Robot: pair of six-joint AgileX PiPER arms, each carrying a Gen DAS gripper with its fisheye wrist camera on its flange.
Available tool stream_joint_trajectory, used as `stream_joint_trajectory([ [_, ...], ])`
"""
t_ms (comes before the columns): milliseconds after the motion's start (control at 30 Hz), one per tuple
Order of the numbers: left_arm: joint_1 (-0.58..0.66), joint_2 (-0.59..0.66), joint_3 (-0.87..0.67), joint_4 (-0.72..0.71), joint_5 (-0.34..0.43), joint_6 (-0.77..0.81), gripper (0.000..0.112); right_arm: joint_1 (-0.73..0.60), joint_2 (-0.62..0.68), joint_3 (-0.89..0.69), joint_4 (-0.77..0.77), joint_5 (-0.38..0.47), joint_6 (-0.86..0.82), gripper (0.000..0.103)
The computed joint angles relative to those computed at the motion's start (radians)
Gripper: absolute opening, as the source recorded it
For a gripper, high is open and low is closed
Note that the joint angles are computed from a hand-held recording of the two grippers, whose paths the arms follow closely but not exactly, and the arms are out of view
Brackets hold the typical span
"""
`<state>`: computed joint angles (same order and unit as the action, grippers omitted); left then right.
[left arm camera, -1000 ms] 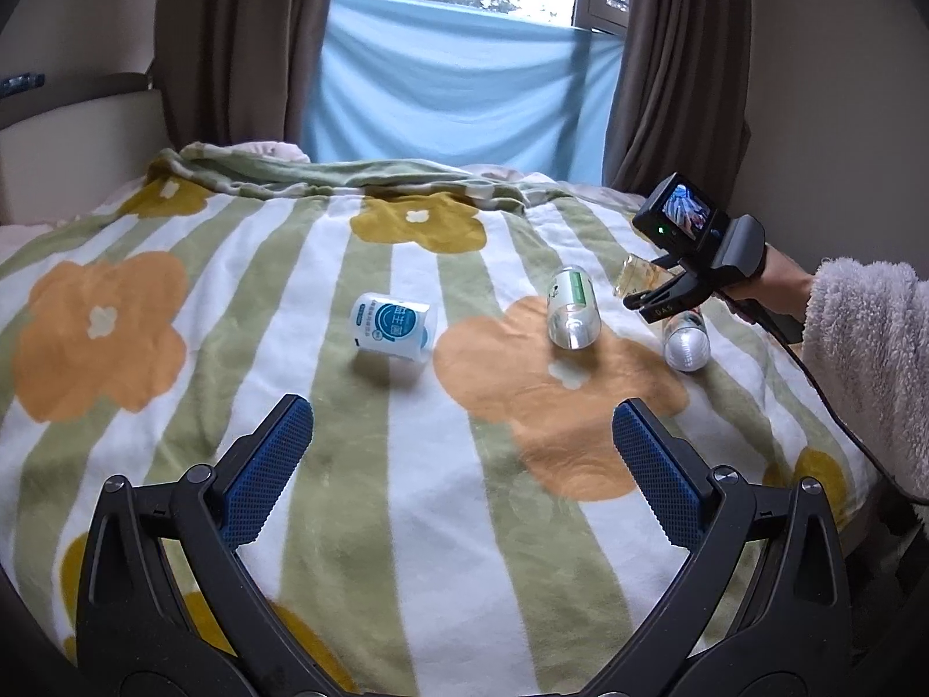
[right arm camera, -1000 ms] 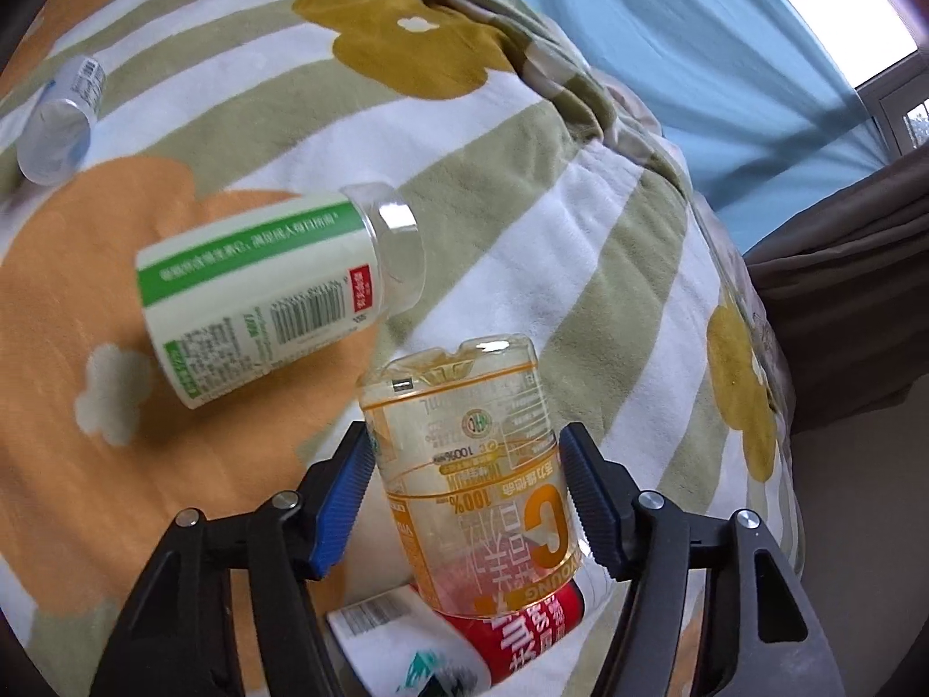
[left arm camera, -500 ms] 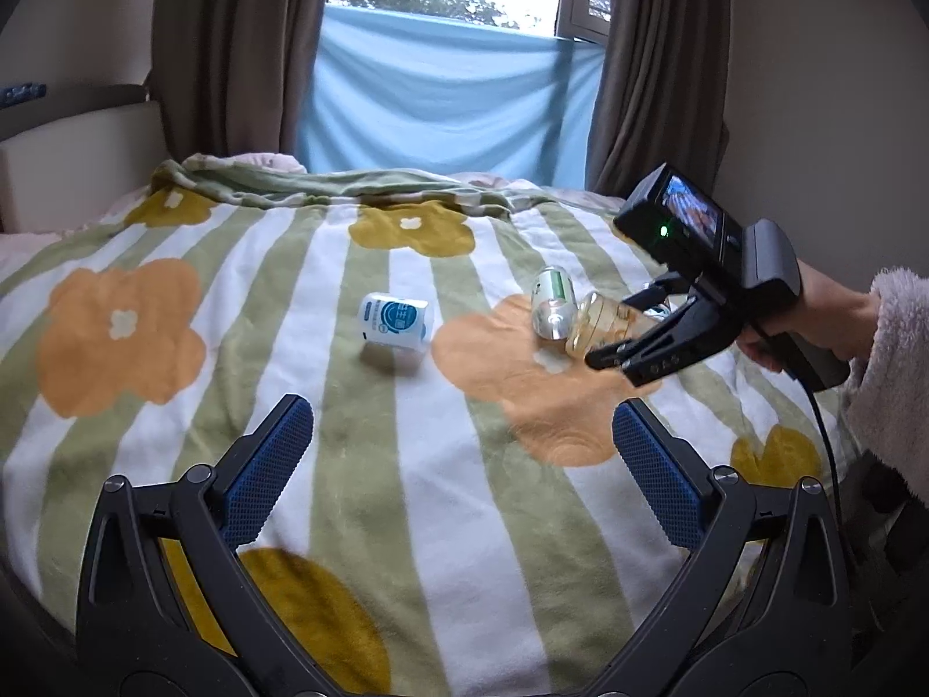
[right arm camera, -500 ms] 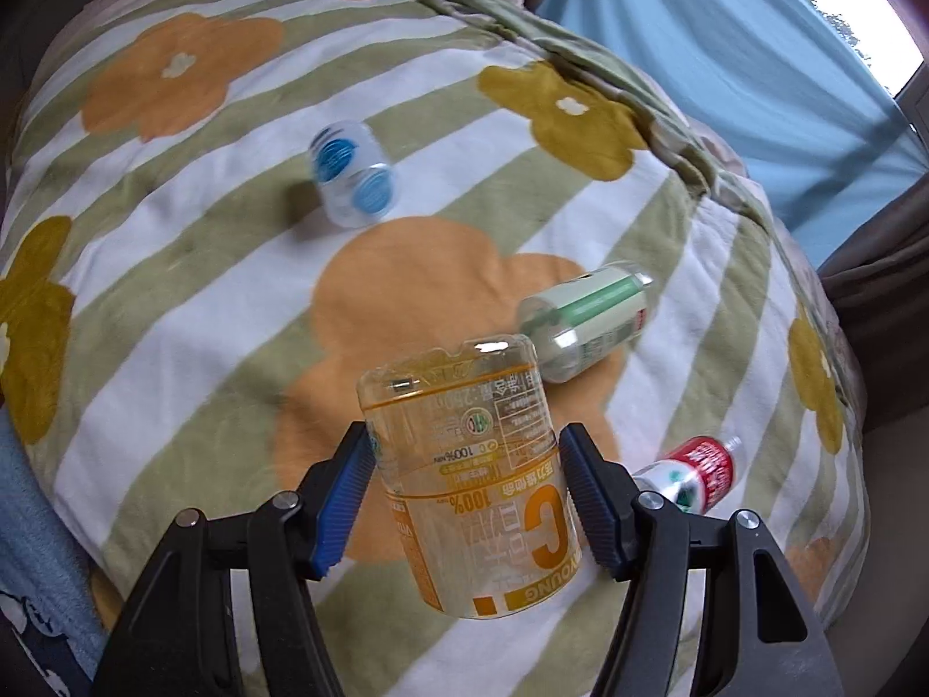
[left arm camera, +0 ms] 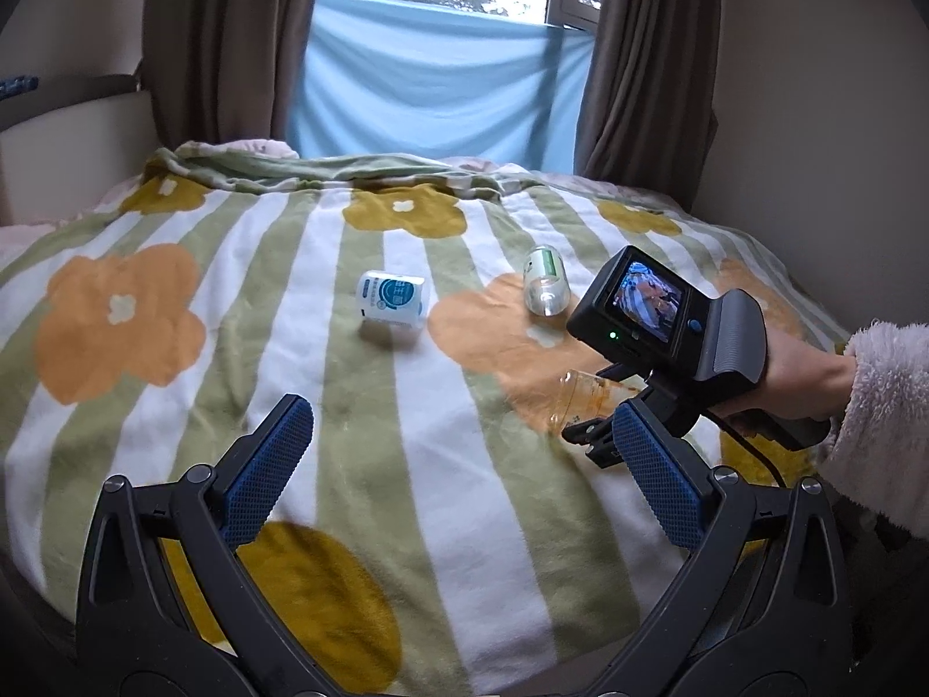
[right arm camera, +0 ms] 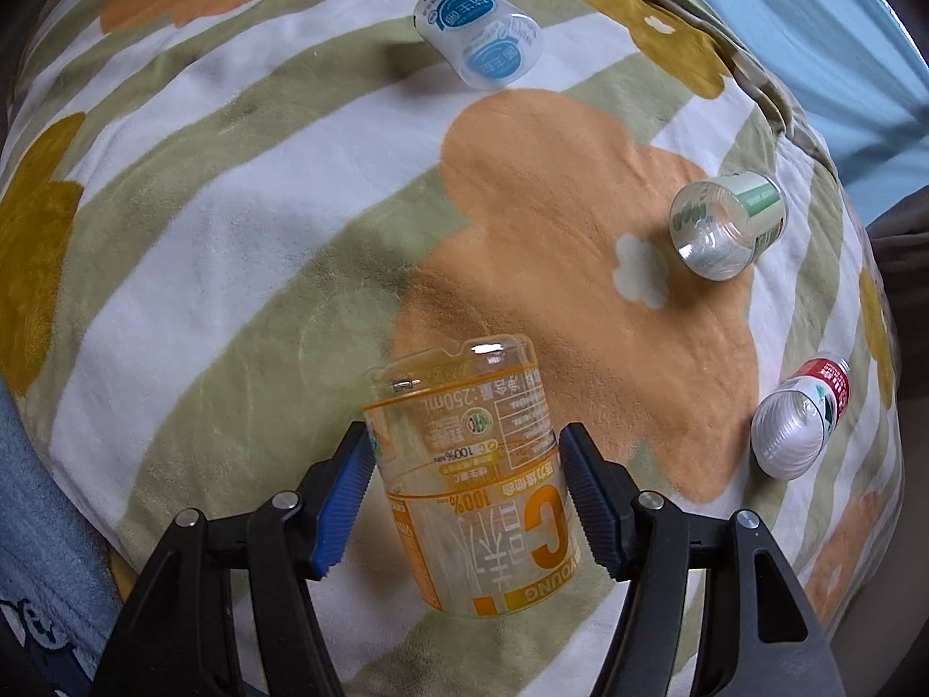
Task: Flip cup upside down
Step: 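Tip the cup onto its side with the right tool and release, then withdraw the right tool while the left tool moves toward the lying cup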
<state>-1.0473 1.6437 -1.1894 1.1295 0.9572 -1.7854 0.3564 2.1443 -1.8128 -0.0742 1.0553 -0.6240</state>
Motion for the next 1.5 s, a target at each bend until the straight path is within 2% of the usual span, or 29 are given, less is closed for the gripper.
stream_joint_trajectory([
  [133, 0.010, -0.010, 0.020, -0.007, -0.001, -0.007, 0.103, -0.008, 0.031, -0.051, 0.030, 0.037, 0.019, 0.062],
  [233, 0.026, -0.023, 0.037, -0.013, -0.032, -0.024, 0.103, -0.009, 0.048, -0.075, 0.041, 0.060, 0.030, 0.064],
  [267, 0.029, -0.024, 0.041, -0.012, -0.038, -0.032, 0.103, -0.015, 0.048, -0.078, 0.057, 0.064, 0.024, 0.070],
  [300, 0.031, -0.025, 0.043, -0.012, -0.041, -0.040, 0.103, -0.021, 0.049, -0.082, 0.075, 0.074, 0.020, 0.080],
  [333, 0.033, -0.028, 0.047, -0.012, -0.045, -0.051, 0.103, -0.031, 0.052, -0.095, 0.095, 0.092, 0.017, 0.085],
  [467, 0.044, -0.035, 0.059, -0.003, -0.070, -0.080, 0.103, -0.078, 0.001, -0.057, 0.193, 0.075, -0.013, 0.092],
  [500, 0.045, -0.032, 0.056, -0.006, -0.068, -0.082, 0.103, -0.092, -0.010, -0.054, 0.213, 0.081, -0.018, 0.103],
  [567, 0.049, -0.020, 0.041, -0.016, -0.066, -0.076, 0.103, -0.121, -0.025, -0.056, 0.246, 0.106, -0.024, 0.103],
  [767, 0.060, 0.045, -0.058, -0.071, -0.041, 0.002, 0.103, -0.236, -0.191, 0.146, 0.417, -0.033, -0.153, 0.103],
  [867, 0.072, 0.106, -0.159, -0.103, 0.005, 0.048, 0.103, -0.287, -0.292, 0.264, 0.477, -0.086, -0.235, 0.103],
  [967, 0.109, 0.158, -0.269, -0.165, -0.016, 0.119, 0.103, -0.354, -0.402, 0.410, 0.588, -0.192, -0.388, 0.103],
  [1033, 0.137, 0.201, -0.362, -0.234, -0.036, 0.196, 0.103, -0.395, -0.493, 0.537, 0.694, -0.303, -0.540, 0.103],
  [1100, 0.178, 0.249, -0.472, -0.358, -0.059, 0.301, 0.103, -0.452, -0.557, 0.636, 0.858, -0.359, -0.737, 0.103],
  [1200, 0.278, 0.336, -0.617, -0.658, -0.129, 0.486, 0.103, -0.524, -0.606, 0.731, 1.077, -0.348, -0.953, 0.103],
  [1300, 0.367, 0.439, -0.702, -0.958, -0.212, 0.568, 0.103, -0.588, -0.607, 0.779, 1.240, -0.282, -1.096, 0.103],
  [1333, 0.390, 0.478, -0.740, -1.058, -0.213, 0.599, 0.103, -0.605, -0.608, 0.797, 1.280, -0.265, -1.138, 0.103],
  [1400, 0.435, 0.573, -0.857, -1.230, -0.142, 0.669, 0.103, -0.629, -0.590, 0.807, 1.327, -0.239, -1.187, 0.103],
  [1500, 0.463, 0.725, -1.053, -1.352, -0.022, 0.681, 0.103, -0.667, -0.565, 0.807, 1.366, -0.193, -1.218, 0.103],
])
